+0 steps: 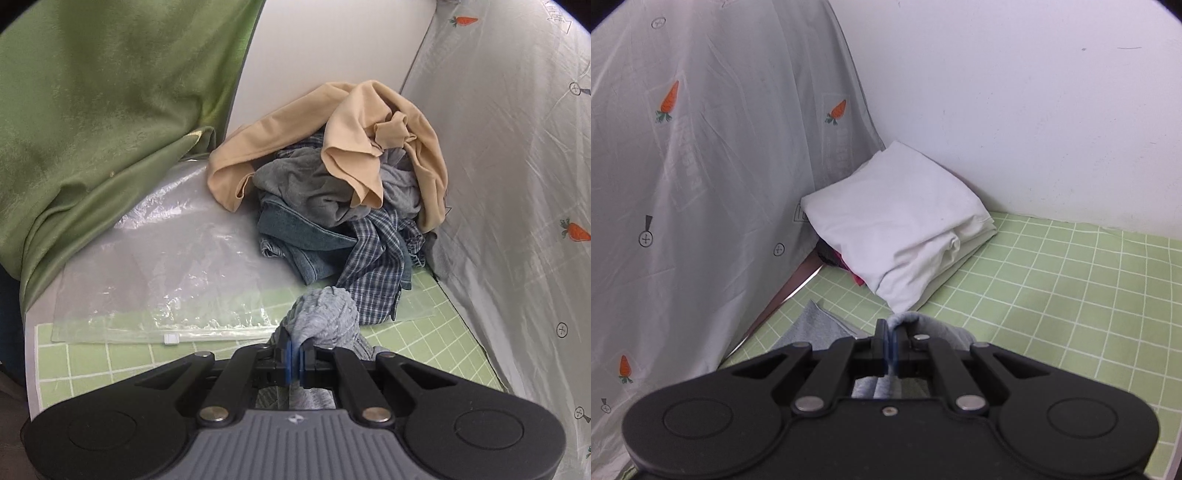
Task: Fold clothes
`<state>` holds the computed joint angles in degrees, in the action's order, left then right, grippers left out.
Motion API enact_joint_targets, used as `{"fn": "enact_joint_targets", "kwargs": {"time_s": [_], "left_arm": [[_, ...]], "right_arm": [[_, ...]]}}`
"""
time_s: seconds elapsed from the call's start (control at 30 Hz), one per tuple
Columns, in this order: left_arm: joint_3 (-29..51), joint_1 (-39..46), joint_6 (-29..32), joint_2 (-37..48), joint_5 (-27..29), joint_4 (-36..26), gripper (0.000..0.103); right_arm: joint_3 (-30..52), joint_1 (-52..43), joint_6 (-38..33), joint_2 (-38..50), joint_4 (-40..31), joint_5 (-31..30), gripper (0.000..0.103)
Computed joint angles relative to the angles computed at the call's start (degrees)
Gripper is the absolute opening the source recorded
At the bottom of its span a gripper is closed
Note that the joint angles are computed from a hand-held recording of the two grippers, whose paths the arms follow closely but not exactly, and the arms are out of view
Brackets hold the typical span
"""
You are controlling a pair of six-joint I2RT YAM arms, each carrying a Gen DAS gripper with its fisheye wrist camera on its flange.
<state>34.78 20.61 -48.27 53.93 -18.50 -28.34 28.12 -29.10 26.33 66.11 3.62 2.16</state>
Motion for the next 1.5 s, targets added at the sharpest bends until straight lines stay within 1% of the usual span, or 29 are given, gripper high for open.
{"fn": "enact_joint_targets", "kwargs": {"time_s": [0.1, 0.17, 0.23, 0.3, 0.33, 0.37, 0.4, 0.43, 0.47, 0.5, 0.53, 0.57, 0.6, 0.67, 0.73, 0.83, 0.9, 0.97, 1.03, 1.1, 1.13, 1.17, 1.2, 1.23, 1.27, 1.3, 1.33, 1.37, 1.5], "left_arm": [[4.72, -3.35, -1.06, 10.04, -2.97, 2.66, 0.004], [8.57, -4.57, -0.96, 17.52, -3.54, 5.92, 0.004], [13.32, -5.42, -0.31, 25.95, -3.26, 9.76, 0.004], [19.09, -6.21, 0.8, 34.18, -2.01, 12.21, 0.006], [22.36, -6.57, 1.43, 38.16, -1.17, 12.83, 0.01], [25.95, -6.81, 1.94, 41.73, -0.25, 12.39, 0.019], [29.36, -6.99, 2.0, 44.1, 0.57, 10.34, 0.025], [30.59, -7.65, 2.01, 44.88, 0.45, 9.72, 0.04], [29.41, -8.63, 2.37, 44.02, -0.78, 10.77, 0.058], [28.25, -9.62, 2.74, 43.19, -2.02, 11.81, 0.068], [26.86, -10.63, 3.12, 42.17, -3.59, 12.51, 0.082], [25.06, -11.57, 3.33, 40.69, -5.68, 12.05, 0.084], [23.65, -12.18, 3.12, 39.37, -6.83, 10.58, 0.084], [20.86, -12.89, 2.04, 36.88, -7.15, 7.17, 0.084], [17.03, -12.76, 1.14, 33.42, -5.48, 4.81, 0.084], [11.84, -12.18, 0.59, 29.76, -2.38, 4.08, 0.084], [10.04, -12.32, -0.69, 29.64, 0.01, 4.56, 0.084], [8.8, -12.56, -1.99, 29.96, 2.18, 5.38, 0.084], [8.53, -12.99, -2.97, 30.71, 3.05, 6.11, 0.084], [9.3, -13.34, -3.8, 32.03, 2.97, 5.85, 0.082], [9.81, -13.49, -4.09, 32.77, 2.95, 5.6, 0.074], [10.44, -13.55, -4.04, 33.61, 2.98, 5.21, 0.058], [10.78, -13.43, -3.88, 34.24, 3.01, 5.05, 0.05], [10.97, -13.19, -3.93, 34.77, 3.2, 5.01, 0.032], [10.79, -12.63, -4.49, 35.04, 3.73, 5.22, 0.011], [10.61, -12.07, -5.04, 35.32, 4.26, 5.44, 0.007], [10.12, -11.49, -5.59, 35.29, 4.76, 5.91, 0.005], [8.87, -10.86, -6.15, 34.5, 5.18, 6.97, 0.003], [4.29, -8.43, -7.29, 30.5, 6.05, 8.11, 0.003]], "right_arm": [[5.95, 5.04, 0.3, 9.42, 2.27, 4.81, 0.002], [11.57, 8.58, -0.21, 16.68, 3.48, 8.41, 0.002], [19.57, 10.53, -1.43, 25.93, 4.06, 9.77, 0.002], [29.87, 12.02, -1.77, 36.09, 3.23, 9.79, 0.003], [35.36, 12.49, -1.77, 40.85, 2.23, 8.37, 0.003], [41.19, 12.93, -1.73, 45.52, 0.75, 6.97, 0.004], [46.67, 13.55, -1.2, 49.5, -1.42, 6.05, 0.022], [49.27, 14.24, -0.32, 51.19, -3.31, 6.15, 0.034], [51.93, 14.9, 0.55, 52.9, -5.21, 6.2, 0.048], [53.35, 15.49, 1.15, 54.12, -5.68, 6.11, 0.058], [51.88, 15.93, 1.48, 53.58, -5.27, 6.24, 0.064], [49.1, 16.46, 1.26, 52.62, -4.44, 7.22, 0.072], [46.41, 16.99, 1.09, 51.73, -3.81, 8.27, 0.075], [40.82, 17.69, 1.09, 50.3, -4.0, 10.89, 0.075], [35.81, 17.96, 2.08, 49.3, -4.16, 12.64, 0.075], [29.33, 17.92, 5.26, 47.55, -3.02, 13.17, 0.075], [27.02, 17.39, 6.74, 47.25, -2.02, 11.81, 0.075], [27.14, 17.52, 8.09, 48.14, -1.98, 11.12, 0.075], [27.7, 17.93, 9.42, 49.12, -2.21, 10.86, 0.075], [28.03, 18.28, 10.04, 49.96, -1.6, 10.44, 0.071], [28.01, 18.52, 9.83, 50.04, -1.3, 10.56, 0.069], [28.02, 18.56, 9.46, 49.94, -1.28, 10.5, 0.061], [28.04, 18.59, 9.07, 49.83, -1.28, 10.43, 0.043], [28.02, 18.57, 8.71, 49.7, -1.24, 10.22, 0.035], [27.69, 18.15, 8.5, 49.45, -0.9, 9.06, 0.02], [27.34, 17.85, 8.19, 49.2, -0.74, 8.56, 0.013], [26.86, 17.69, 7.61, 48.91, -0.36, 8.55, 0.004], [26.04, 17.53, 7.09, 48.35, 0.21, 8.64, 0.002], [21.91, 16.07, 6.57, 45.2, 1.49, 8.62, 0.001]]}}
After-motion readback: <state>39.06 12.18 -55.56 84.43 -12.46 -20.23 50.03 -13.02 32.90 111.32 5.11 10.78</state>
